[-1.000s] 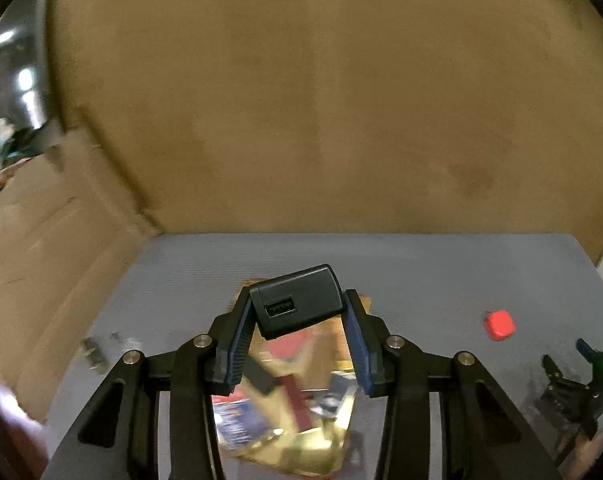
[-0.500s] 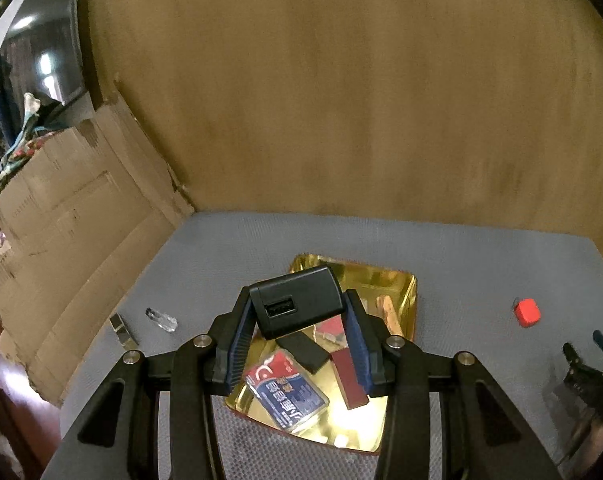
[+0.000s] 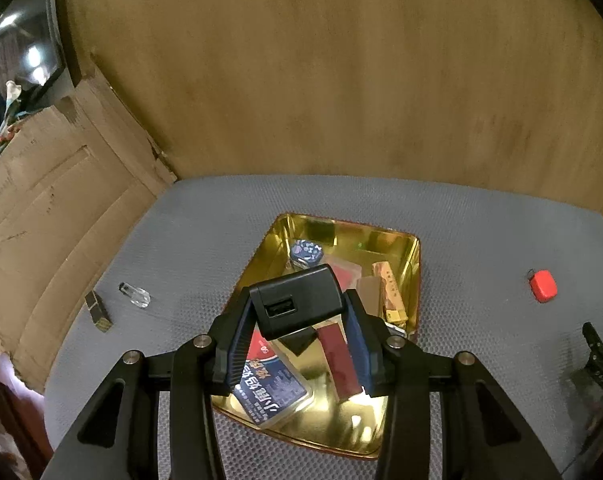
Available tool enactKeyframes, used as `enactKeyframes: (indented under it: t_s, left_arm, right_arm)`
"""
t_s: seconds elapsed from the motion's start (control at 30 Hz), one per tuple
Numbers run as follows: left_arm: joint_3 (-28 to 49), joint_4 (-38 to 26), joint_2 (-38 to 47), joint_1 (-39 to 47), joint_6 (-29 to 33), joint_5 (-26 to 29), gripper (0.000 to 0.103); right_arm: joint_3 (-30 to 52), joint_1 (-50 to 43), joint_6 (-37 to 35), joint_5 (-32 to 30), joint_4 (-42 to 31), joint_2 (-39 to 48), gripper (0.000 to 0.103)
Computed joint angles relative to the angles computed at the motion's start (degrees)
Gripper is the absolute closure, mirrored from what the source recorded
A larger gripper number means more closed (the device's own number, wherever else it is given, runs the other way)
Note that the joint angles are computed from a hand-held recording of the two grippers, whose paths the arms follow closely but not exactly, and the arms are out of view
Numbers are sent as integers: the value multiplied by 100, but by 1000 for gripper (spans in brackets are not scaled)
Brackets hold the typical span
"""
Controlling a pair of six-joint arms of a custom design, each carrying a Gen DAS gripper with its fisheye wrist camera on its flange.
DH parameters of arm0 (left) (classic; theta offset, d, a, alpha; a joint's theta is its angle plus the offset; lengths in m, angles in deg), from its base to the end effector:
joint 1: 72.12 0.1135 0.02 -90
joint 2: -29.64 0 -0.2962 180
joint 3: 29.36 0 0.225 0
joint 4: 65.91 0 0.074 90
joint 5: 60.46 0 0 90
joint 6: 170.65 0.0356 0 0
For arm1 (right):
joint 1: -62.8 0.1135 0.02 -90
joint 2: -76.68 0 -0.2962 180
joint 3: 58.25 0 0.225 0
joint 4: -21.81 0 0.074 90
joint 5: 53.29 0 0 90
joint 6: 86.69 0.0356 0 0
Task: Organize rigid objects
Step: 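Lower the adapter into the tin and open the left tool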
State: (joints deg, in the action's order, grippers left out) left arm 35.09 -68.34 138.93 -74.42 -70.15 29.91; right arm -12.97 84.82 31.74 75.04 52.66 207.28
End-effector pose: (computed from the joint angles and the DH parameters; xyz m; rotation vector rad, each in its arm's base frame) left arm 0.3515 -0.0143 0.1539 0.2702 2.3813 0.0593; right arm 0.2774 0.0884 0.0312 0.3813 2.2642 -0.4059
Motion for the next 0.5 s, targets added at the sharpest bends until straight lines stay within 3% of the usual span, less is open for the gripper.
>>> enactKeyframes:
  t_s: [0.5]
  left_arm:
    - [238, 58, 864, 181, -33, 14, 64]
  right_arm:
    - [182, 32, 7, -3, -241, 77, 11]
